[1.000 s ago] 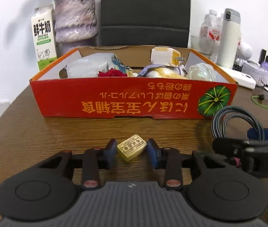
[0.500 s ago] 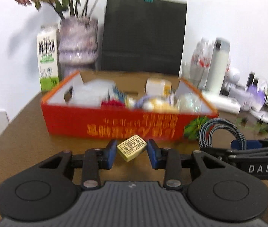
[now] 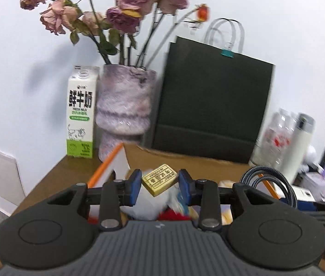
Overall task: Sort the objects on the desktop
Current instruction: 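Carry the cable and yellow block into the box and open both grippers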
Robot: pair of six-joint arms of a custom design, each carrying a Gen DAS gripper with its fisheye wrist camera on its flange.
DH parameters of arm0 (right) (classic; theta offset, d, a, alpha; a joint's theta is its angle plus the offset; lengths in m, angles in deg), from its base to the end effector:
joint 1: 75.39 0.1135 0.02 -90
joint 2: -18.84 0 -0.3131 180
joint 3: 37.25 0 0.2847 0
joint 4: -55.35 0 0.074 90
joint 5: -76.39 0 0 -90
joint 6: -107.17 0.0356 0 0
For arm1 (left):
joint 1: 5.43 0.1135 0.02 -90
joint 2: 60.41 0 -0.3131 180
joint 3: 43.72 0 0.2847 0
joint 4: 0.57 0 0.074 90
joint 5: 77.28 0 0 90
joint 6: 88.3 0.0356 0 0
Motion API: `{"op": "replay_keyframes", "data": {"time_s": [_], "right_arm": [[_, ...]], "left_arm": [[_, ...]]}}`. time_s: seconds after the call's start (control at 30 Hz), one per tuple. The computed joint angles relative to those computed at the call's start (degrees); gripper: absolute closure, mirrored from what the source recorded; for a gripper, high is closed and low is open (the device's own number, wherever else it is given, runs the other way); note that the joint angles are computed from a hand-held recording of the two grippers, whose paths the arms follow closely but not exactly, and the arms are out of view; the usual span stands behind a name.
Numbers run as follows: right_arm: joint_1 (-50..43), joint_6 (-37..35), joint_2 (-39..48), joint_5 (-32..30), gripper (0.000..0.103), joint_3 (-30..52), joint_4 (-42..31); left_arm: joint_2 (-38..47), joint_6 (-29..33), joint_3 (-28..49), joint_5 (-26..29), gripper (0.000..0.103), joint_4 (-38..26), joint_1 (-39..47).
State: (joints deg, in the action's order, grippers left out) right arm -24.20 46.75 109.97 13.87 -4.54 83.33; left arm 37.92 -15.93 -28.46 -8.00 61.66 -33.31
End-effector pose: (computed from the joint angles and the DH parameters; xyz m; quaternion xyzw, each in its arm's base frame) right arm 0.1797 0.1972 0.1305 -0.0422 0.8503 0.1556 0.5011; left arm 0.1827 -0.0824 0.1025 -0.0293 0.8158 -0.0794 0.5721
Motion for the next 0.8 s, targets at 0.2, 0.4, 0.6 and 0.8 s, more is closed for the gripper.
{"op": "replay_keyframes", "data": {"time_s": [0.2,0.4,0.6,0.8], "right_arm": [[-4.8,-3.6,9.3,-4.6,0.018,9.6,0.3],[-7.7,-7.0,16.4,-5.8,0.018,17.7,-2.4],[-8.7,-7.9,18.8,-5.0,0.017,19.4,-2.9],[-8.8,-7.5,17.9,-4.0,0.011,18.2,-2.2]], "left_arm": [[4.7,2.2,6.9,5.4,0.067,-2.0,8.4],[8.4,3.6,11.9,8.0,0.067,-4.6,11.6],[10.9,3.9,14.0,6.8,0.066,-6.3,11.3],[11.0,3.8,13.6,4.4,0.031,-5.6,10.2]]}}
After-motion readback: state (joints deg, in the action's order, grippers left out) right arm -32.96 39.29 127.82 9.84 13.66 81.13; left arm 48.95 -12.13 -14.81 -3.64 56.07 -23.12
